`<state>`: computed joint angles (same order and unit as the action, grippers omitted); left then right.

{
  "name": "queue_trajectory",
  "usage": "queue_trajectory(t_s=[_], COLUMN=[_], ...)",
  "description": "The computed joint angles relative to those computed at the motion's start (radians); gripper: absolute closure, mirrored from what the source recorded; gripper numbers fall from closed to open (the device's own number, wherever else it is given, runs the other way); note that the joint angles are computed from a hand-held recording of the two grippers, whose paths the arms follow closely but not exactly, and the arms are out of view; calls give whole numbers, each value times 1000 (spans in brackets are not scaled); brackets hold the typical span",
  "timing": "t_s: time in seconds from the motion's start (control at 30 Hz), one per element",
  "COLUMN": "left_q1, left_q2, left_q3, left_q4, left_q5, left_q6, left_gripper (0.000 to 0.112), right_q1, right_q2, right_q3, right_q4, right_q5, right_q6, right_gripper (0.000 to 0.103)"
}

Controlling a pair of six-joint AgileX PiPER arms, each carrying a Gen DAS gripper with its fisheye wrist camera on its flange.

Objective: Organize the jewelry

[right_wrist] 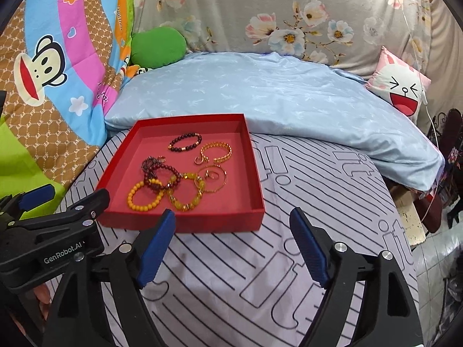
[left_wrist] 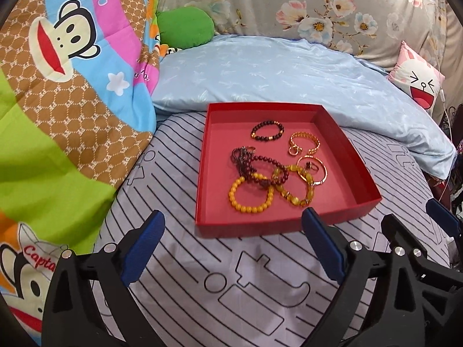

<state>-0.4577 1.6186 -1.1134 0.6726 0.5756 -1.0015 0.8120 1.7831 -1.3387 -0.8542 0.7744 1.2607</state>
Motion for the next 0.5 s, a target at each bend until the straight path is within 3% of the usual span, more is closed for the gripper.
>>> queue_trajectory(t_s=[0.5], left_q1=[-118], left_q2=[-111], left_q3=[180], left_q4=[153], left_q5=[53], left_q6=[-256], left_gripper=[21], right_q1=[97], right_q2=[-85], right_q3=[182], right_q4=[-51], right_q5=[22], right_q6=[191], right_gripper=[23])
